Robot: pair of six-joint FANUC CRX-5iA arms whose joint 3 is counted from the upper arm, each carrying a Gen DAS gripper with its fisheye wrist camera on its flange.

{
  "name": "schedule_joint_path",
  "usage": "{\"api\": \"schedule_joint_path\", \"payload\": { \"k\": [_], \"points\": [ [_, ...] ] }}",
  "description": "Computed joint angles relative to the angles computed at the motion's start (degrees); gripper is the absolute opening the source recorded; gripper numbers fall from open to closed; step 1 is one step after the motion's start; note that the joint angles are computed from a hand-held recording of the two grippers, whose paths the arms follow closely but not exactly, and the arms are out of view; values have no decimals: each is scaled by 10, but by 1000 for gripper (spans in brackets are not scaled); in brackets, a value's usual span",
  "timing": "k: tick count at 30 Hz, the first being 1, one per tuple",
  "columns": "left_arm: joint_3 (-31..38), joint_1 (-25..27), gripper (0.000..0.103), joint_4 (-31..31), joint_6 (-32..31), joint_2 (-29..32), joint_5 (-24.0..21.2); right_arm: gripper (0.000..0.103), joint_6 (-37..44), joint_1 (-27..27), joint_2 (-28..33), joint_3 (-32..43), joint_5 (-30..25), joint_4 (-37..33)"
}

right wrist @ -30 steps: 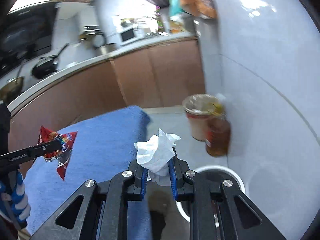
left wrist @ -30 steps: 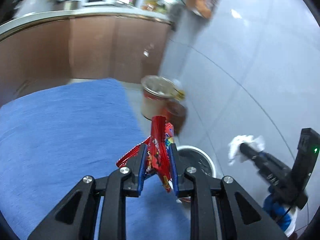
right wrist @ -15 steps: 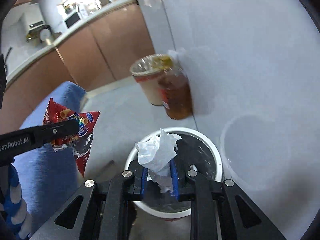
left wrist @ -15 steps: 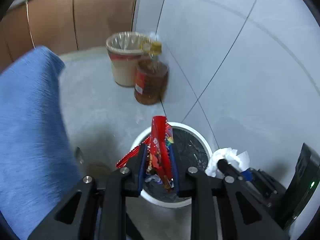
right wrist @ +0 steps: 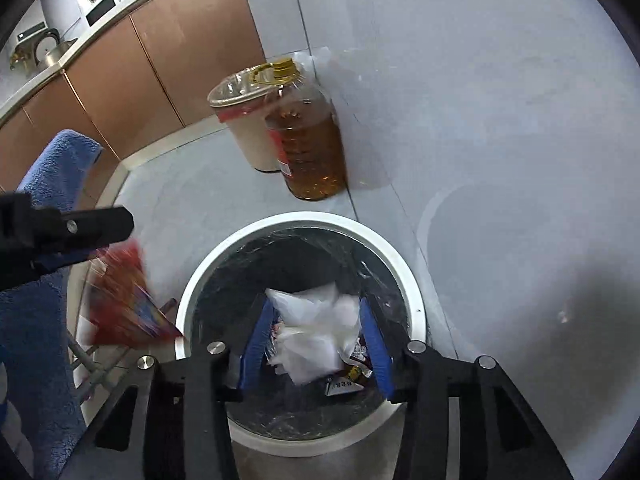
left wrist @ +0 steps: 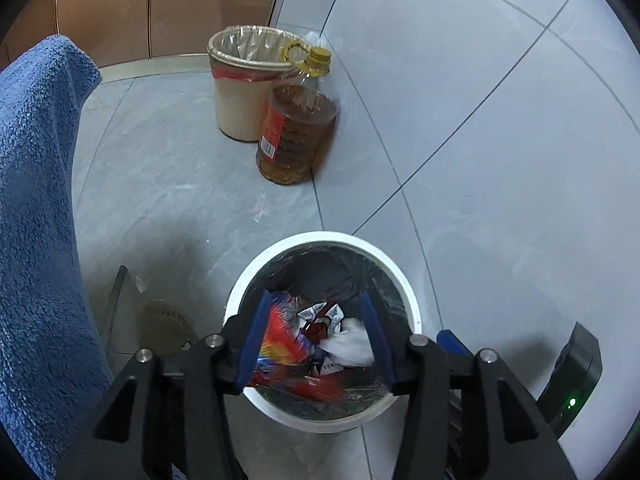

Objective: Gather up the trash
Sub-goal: 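Open both grippers to drop the wrapper and tissue into the bin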

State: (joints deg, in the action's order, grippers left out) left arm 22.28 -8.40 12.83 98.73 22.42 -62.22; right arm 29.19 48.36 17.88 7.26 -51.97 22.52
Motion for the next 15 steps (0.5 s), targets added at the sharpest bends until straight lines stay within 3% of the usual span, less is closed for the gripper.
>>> {"api": "schedule_joint_path", "payload": {
  "k": [10,15],
  "points": [
    [-48,-2,47,14,-23,-70,45,59,-40,23,-28,-8,-22,54],
    [-92,-6,47,-61,9,-165,94,65,-58,45,-49,-7,-27,92]
  ]
}}
